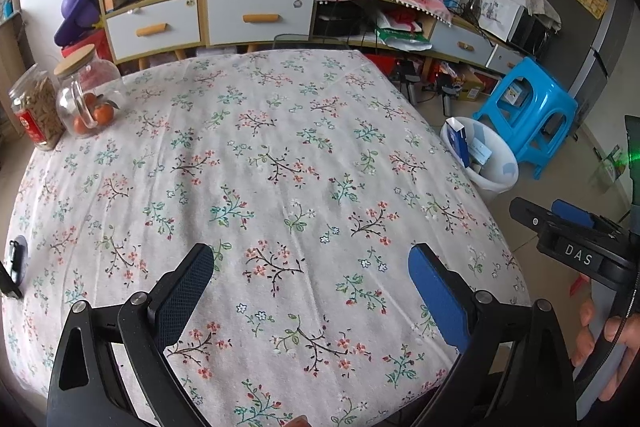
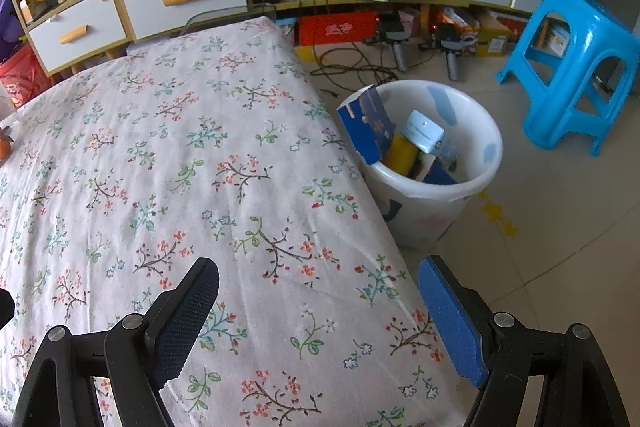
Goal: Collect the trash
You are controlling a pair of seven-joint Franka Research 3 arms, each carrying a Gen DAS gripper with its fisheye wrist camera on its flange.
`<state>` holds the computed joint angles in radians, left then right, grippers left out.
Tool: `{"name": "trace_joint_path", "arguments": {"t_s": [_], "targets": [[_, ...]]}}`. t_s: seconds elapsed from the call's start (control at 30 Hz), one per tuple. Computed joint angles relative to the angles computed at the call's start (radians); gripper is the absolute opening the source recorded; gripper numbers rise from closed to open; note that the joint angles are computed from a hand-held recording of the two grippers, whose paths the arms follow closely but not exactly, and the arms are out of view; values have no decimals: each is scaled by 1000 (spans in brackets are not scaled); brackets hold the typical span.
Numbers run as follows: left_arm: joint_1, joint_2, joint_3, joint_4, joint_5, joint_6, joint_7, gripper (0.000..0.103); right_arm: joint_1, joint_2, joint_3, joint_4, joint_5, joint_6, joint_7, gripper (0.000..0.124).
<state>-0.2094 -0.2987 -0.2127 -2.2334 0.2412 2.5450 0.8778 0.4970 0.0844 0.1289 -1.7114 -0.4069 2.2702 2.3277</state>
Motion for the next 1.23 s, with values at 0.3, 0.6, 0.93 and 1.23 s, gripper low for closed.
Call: {"name": "trace_joint_path", "arguments": {"t_s": [0.3,0.6,0.93,1.23], "targets": [[-2,-2,-1,0,0,0,0,99,1,2,-1,-1,0,0,4,85],[-3,0,-2,4,1,-4,1,99,1,3,-1,2,3,-1,1,85],[5,35,-1,30,10,-12,-4,99,4,25,-6,24,5,-7,2,85],[17,91,-2,67,35,-26,-11,99,16,78,-21,74,17,-37,-8,85]]}}
